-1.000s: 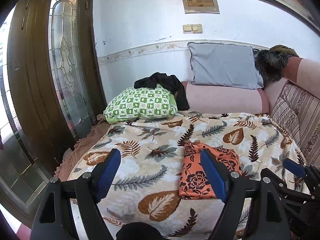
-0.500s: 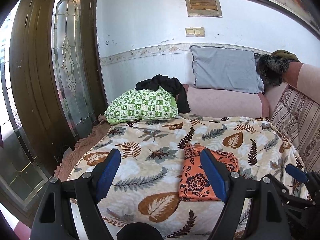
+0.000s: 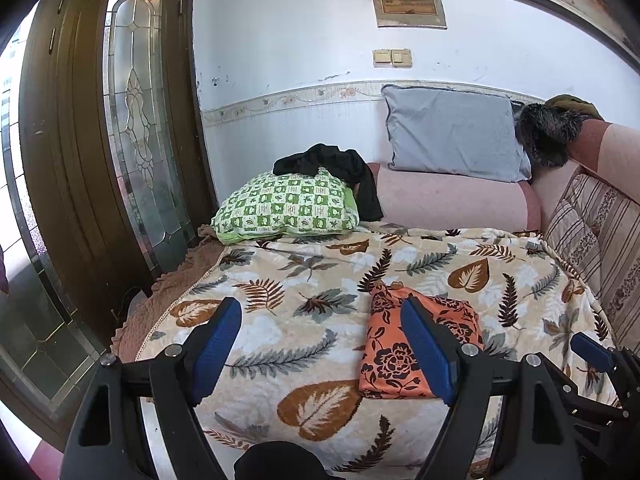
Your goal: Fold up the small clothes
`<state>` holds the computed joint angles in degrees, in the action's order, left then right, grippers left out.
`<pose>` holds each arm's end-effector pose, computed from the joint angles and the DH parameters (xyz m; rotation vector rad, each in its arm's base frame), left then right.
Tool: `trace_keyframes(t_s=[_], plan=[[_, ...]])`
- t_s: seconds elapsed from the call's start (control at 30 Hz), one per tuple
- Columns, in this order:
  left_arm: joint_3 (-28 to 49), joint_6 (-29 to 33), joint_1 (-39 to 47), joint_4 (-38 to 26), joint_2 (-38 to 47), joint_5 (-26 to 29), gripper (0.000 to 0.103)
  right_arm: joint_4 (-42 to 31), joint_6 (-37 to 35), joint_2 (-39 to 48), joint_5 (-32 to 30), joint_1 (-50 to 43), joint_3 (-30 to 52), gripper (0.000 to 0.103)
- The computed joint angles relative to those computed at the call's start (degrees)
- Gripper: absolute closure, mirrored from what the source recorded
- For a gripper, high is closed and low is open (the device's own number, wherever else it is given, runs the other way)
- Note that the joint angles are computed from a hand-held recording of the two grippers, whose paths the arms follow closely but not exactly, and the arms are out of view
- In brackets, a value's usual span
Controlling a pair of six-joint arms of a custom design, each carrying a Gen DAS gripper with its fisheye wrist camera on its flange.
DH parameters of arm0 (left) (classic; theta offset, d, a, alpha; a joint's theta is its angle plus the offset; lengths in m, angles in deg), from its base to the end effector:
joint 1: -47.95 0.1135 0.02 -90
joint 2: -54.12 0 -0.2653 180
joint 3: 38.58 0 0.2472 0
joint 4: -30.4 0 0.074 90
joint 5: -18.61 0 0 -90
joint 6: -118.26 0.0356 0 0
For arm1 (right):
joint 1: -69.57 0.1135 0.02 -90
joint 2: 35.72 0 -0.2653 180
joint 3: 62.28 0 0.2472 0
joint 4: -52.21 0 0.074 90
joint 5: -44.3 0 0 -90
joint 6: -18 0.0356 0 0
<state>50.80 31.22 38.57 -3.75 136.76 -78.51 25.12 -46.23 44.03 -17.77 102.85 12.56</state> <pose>0.3249 -0.0492 0.3553 0.1428 2.0407 0.0574 0.2671 0.1554 0.2975 0.1471 2.0548 0.1159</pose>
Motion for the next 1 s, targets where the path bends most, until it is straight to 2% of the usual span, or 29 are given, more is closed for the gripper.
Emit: trace_keyframes(t_s=[1.0], plan=[[0.36, 2.25, -0.52, -0.44, 1.37, 1.91, 0.021, -1.29, 3.98, 2.09, 1.06, -0.13, 1.0, 0.031]])
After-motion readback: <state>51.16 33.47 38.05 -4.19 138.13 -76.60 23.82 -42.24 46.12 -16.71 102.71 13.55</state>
